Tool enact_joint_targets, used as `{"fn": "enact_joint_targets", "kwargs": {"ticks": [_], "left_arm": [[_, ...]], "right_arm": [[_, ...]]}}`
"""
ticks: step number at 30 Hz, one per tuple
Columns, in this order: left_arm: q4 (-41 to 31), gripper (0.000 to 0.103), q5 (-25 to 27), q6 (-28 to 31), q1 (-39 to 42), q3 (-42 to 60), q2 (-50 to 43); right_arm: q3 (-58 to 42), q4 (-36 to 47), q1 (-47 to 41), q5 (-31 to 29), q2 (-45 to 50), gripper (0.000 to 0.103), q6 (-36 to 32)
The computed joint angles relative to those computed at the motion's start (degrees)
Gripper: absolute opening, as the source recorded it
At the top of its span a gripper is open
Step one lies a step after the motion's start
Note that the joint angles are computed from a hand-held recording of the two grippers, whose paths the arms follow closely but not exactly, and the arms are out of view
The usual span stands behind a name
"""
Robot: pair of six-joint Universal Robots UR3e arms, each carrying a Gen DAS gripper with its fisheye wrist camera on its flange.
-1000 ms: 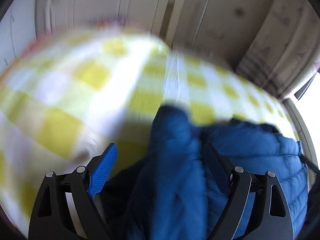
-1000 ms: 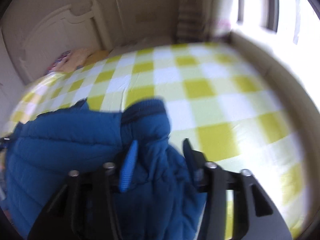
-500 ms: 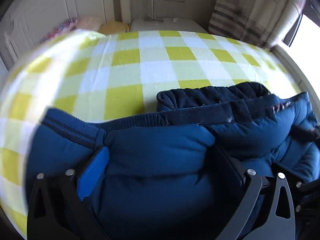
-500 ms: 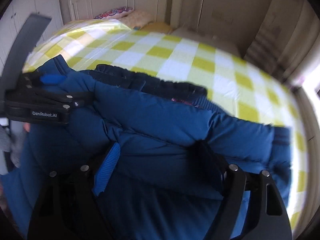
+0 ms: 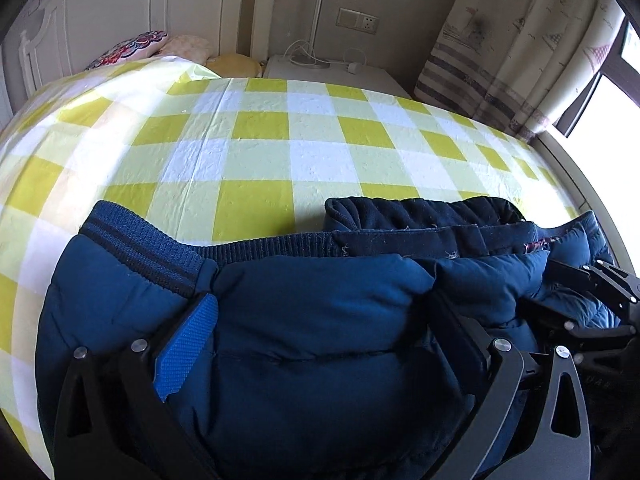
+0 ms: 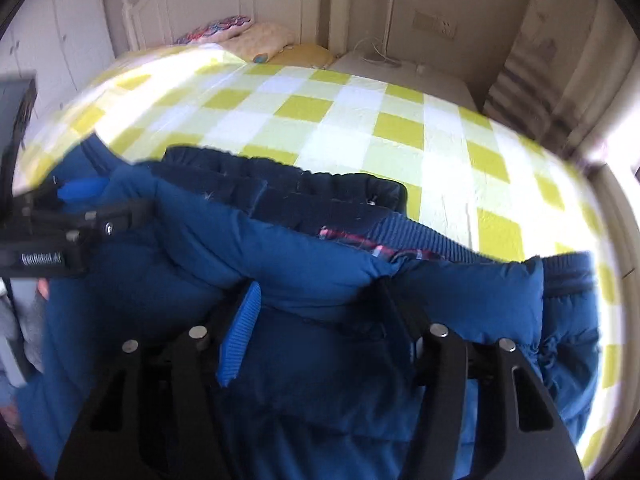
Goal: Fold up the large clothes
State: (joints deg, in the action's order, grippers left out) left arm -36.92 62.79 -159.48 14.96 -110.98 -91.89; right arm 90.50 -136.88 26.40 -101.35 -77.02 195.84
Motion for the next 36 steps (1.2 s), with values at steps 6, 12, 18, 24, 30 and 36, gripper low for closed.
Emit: {"fn": "enact_joint_targets", "kwargs": {"ticks": [6, 12, 18, 24, 30, 36], "left_arm": [[0.5, 0.099, 0.8, 0.0, -0.6, 0.0, -0.3], [0.3, 0.099, 0.4, 0.4, -0.2, 0.0, -0.2], [-0.1, 0.099, -0.4, 0.5, 0.2, -0.3, 0.3], [-2.3, 0.099, 0.0, -1.5, -1.6, 0.1, 6.5], [2.7, 0.099, 19.1, -2.2, -22.2, 7.0, -2.8], [-1.2, 0.099, 13.5, 0.6, -18.9, 7.6, -4.1]], "right_arm": [[3.5, -4.4, -0.9, -7.5, -3.6, 0.061, 6.4], [15.0, -9.1, -10.8, 2.8, -13.3, 0.063, 8.7], [31.0, -13.8, -20.2, 8.9, -24.1, 0.067, 8.7], [27.6, -12.5, -17.8, 4.4, -20.3, 0.07, 7.4], [28.2, -13.8, -16.8, 3.8, -20.1, 0.07, 8.3], [29.4, -14.9, -17.7, 4.9, -21.0, 0.07, 8.5]]}}
